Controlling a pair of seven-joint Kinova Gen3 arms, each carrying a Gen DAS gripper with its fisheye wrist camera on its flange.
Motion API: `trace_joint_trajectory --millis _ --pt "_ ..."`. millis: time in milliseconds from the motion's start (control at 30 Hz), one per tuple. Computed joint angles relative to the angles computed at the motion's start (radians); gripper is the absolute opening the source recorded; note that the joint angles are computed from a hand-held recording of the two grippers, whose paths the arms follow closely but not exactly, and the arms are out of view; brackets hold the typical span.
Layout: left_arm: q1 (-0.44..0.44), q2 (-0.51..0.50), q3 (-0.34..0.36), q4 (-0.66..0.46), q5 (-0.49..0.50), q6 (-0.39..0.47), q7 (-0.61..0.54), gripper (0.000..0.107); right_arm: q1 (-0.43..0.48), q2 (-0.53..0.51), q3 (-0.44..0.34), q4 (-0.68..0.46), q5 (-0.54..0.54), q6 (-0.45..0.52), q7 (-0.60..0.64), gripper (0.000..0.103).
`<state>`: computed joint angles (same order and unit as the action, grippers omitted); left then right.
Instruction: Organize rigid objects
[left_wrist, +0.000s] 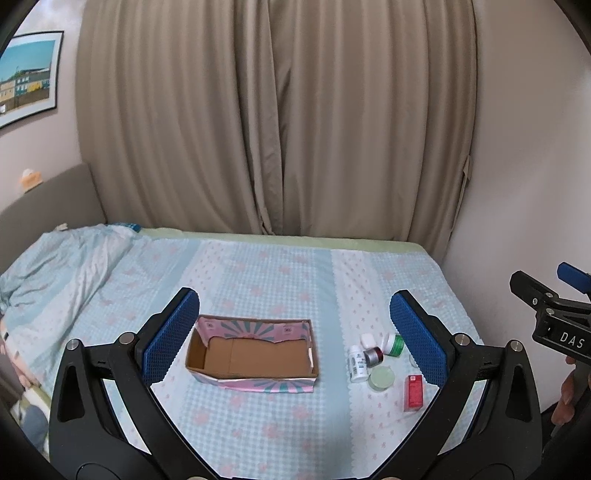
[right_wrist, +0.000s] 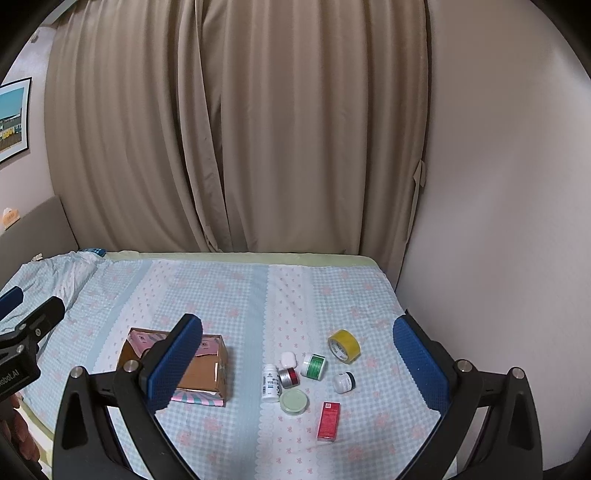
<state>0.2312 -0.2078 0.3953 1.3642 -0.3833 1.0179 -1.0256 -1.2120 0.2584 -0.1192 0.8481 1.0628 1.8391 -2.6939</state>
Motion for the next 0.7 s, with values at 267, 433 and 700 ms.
trace_joint_trajectory --millis 267,433,700 --pt "0.006 0.009 -0.009 -0.016 0.004 0.010 -0.011 0.102 -0.005 -0.007 -0.011 0.022 0.004 0.001 -0.025 0.103" --pt "0.010 0.013 -0.002 -0.018 -0.010 0.010 -0.004 0.102 0.000 -0.015 -0.018 0.034 0.006 -0.004 -0.031 0.103" --pt "0.019 0.017 0.003 -0.013 -0.026 0.001 0.007 0.102 0.006 -0.013 -0.022 0.025 0.008 0.000 -0.023 0.103"
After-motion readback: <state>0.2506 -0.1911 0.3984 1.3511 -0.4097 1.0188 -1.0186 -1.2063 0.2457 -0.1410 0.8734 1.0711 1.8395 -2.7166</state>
